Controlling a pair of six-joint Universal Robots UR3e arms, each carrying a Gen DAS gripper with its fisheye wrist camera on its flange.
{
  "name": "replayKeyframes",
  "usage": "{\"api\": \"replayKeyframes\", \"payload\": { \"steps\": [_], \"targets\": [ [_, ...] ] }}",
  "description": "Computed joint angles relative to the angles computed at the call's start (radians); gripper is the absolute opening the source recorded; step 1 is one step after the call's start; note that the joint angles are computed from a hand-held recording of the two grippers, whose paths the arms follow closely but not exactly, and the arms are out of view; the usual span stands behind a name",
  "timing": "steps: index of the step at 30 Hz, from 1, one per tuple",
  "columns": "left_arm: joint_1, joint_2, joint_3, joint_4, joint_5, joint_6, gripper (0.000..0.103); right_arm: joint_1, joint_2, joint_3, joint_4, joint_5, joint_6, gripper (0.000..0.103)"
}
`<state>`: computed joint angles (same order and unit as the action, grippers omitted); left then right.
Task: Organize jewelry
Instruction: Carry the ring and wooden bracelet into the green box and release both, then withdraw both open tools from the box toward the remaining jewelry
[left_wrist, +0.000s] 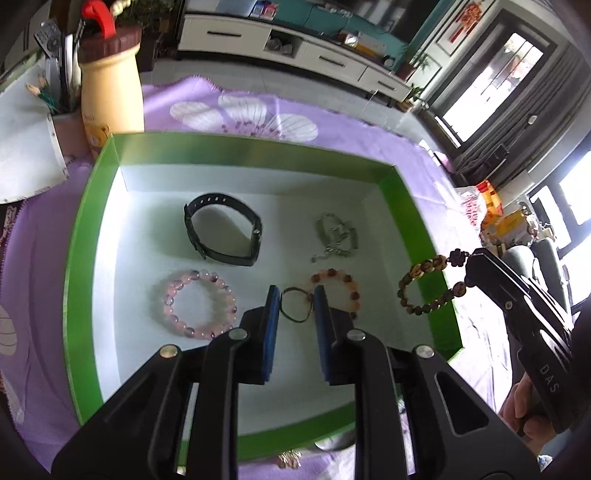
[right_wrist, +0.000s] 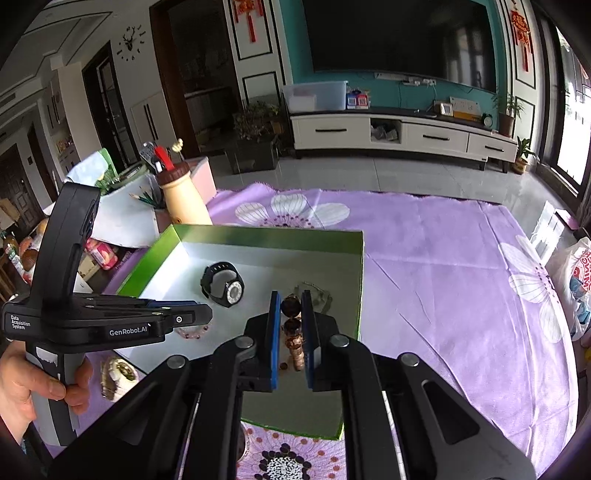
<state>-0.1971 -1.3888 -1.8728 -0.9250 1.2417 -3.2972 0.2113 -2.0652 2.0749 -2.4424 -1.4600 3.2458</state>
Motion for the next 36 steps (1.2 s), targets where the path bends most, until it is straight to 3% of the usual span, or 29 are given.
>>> {"api": "replayKeyframes", "payload": {
  "steps": [14,17,20,24,30,36],
  "targets": [
    [-0.042,-0.137,0.027,0.024,0.067,0.004,0.019,0.016,0.12,0.027,-0.034,-0.047,-0.007,0.011],
    [-0.046,-0.143,0.035,0.022,0.067,0.005,0.022,0.01,0.107,0.034,-0.029,-0.047,-0.001,0.019],
    [-0.042,-0.125,0.028,0.018,0.064,0.008,0.027,-0.011,0.078,0.044,-0.019,-0.027,0.001,0.021],
    [-0.027,-0.065,0.0,0.017,0.04,0.013,0.042,-0.039,0.014,0.063,0.008,0.004,0.005,0.027],
    [0.007,0.068,-0.034,-0.031,0.028,0.037,0.043,-0.081,-0.115,0.091,0.077,0.048,0.003,0.028],
    [0.08,0.282,-0.087,-0.145,0.011,0.073,0.053,-0.11,-0.251,0.098,0.182,0.078,-0.002,0.03]
  ]
}}
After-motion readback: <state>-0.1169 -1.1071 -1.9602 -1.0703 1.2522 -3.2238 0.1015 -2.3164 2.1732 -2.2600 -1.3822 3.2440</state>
